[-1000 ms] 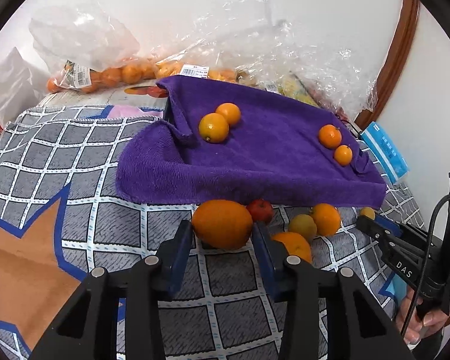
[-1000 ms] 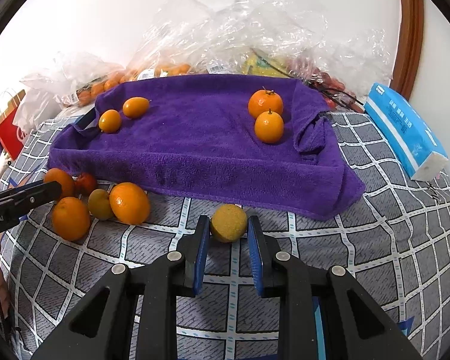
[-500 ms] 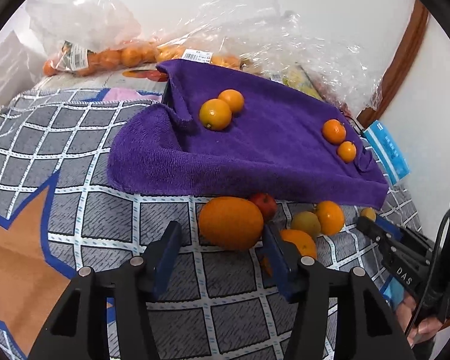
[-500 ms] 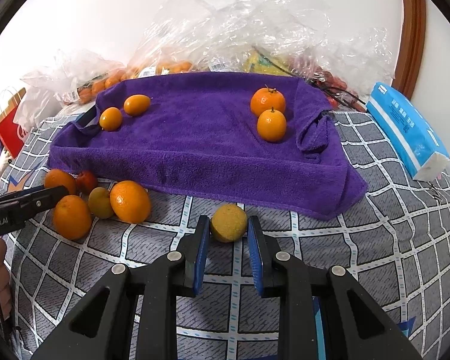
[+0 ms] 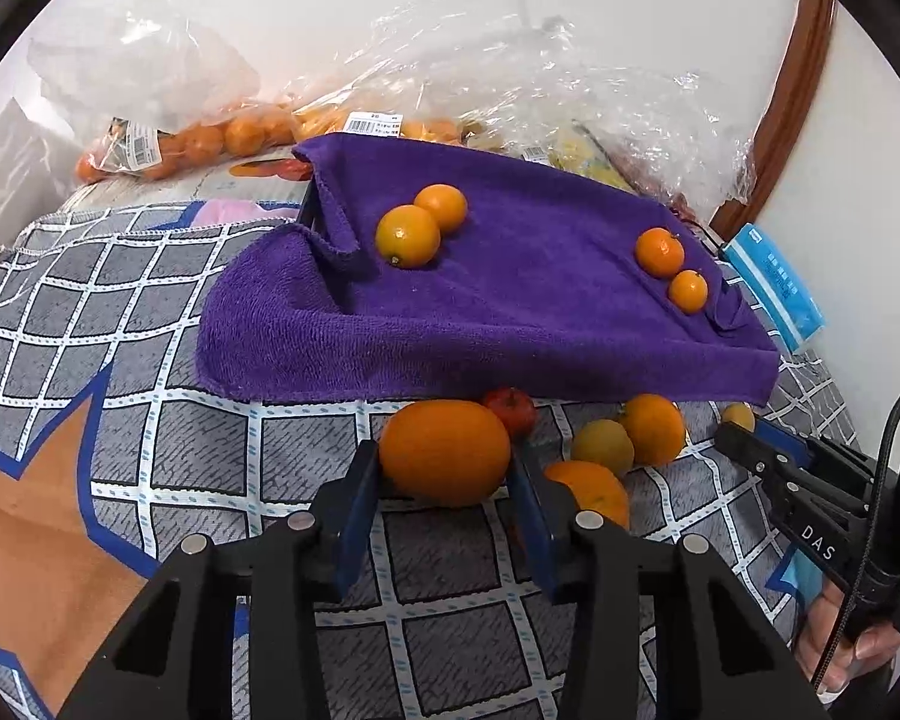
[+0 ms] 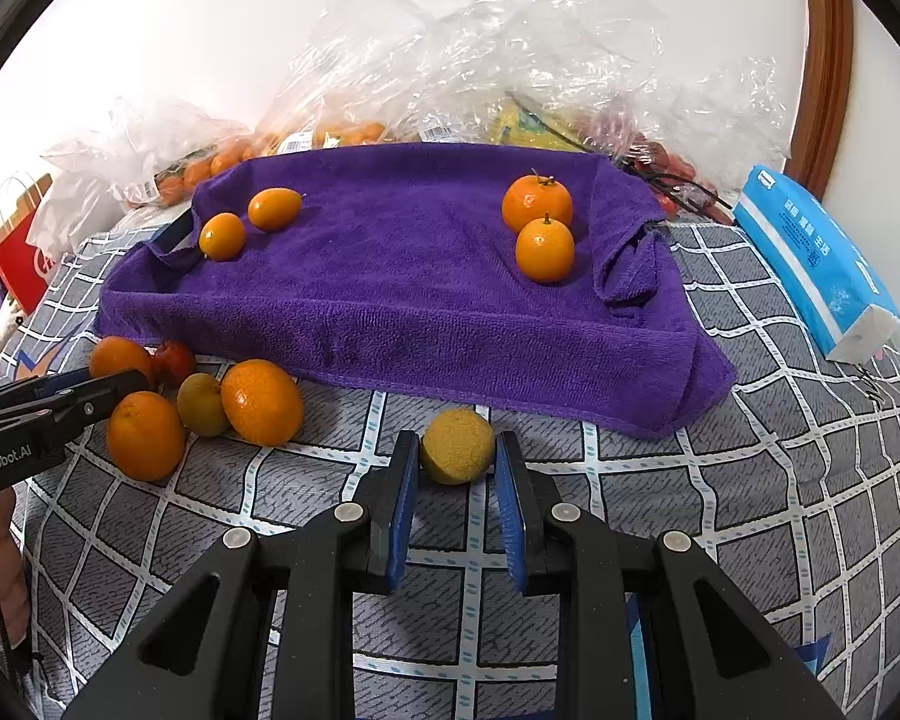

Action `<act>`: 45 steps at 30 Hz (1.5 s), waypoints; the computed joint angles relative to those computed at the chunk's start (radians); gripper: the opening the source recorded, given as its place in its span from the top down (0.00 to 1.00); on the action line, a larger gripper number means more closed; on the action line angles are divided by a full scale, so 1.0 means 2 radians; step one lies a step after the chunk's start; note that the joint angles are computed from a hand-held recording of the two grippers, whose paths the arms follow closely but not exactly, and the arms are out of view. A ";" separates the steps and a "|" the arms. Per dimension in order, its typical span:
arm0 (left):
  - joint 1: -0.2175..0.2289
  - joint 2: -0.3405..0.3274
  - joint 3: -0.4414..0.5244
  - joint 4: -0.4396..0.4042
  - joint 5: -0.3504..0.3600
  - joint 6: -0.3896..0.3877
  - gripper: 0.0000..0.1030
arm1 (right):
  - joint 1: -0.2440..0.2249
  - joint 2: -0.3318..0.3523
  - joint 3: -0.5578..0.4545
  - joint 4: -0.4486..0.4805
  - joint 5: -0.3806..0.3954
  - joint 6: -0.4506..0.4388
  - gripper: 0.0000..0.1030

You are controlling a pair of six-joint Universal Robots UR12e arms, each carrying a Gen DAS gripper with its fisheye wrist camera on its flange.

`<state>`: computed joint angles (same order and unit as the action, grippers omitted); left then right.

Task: Organize fruits
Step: 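Close the left tool on the large orange while the right tool holds the yellow-green citrus, then lift both held fruits and carry them over the purple towel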

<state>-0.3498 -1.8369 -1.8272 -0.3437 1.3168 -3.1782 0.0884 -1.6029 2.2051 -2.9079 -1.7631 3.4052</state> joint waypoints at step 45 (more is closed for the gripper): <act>0.008 0.029 -0.025 0.030 -0.004 -0.034 0.61 | 0.020 -0.020 0.000 -0.003 -0.017 -0.009 0.75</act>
